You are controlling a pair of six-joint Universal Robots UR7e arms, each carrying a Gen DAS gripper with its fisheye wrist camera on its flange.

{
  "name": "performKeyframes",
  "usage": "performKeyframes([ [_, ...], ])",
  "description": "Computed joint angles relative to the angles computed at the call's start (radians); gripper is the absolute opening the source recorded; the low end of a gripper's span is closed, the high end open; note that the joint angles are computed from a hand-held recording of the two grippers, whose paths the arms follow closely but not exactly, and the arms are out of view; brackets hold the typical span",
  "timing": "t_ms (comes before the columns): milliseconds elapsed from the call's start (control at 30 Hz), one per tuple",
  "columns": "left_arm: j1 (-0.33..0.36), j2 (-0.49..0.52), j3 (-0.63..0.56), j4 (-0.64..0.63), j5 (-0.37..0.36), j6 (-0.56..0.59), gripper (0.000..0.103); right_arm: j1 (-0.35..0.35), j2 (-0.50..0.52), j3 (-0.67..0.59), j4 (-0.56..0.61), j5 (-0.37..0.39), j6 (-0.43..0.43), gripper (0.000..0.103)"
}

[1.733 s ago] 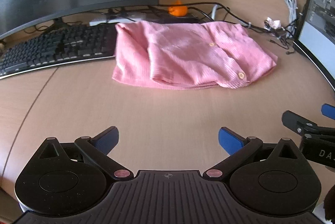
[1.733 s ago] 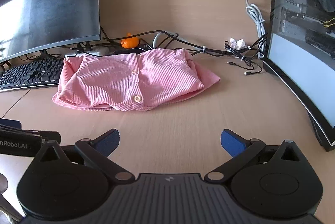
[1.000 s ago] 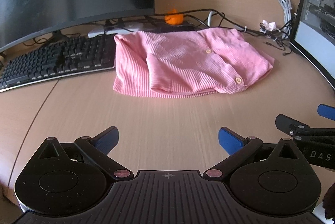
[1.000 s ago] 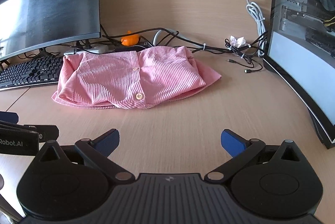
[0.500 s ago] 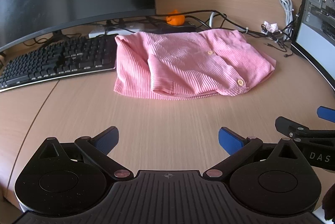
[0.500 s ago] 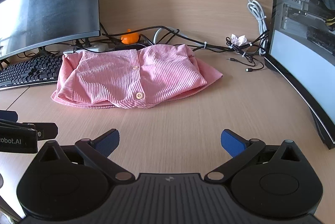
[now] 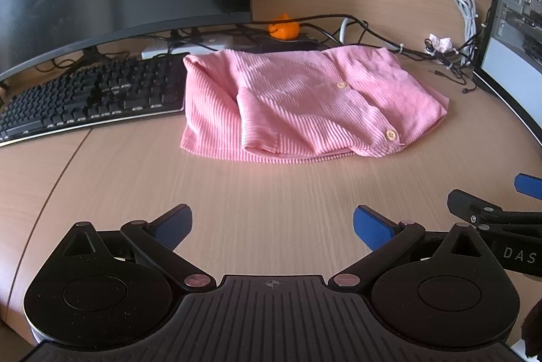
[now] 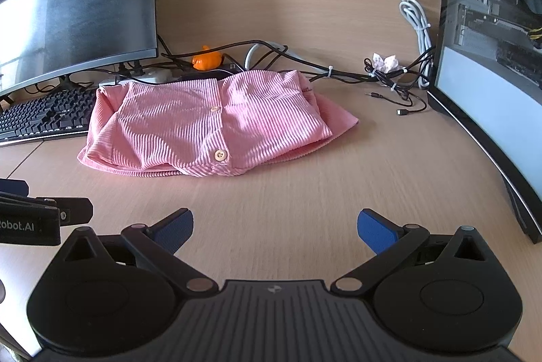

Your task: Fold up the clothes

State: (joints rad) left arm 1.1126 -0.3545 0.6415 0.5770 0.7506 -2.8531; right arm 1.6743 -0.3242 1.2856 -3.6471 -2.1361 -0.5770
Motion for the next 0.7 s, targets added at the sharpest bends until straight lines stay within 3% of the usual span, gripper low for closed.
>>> performKeyframes([
  [700, -0.009, 0.027, -0.034, 0.038, -0.013, -0.022, 0.103, -0.010, -0.019, 0.029, -0.007, 0.002, 0.023, 0.103],
])
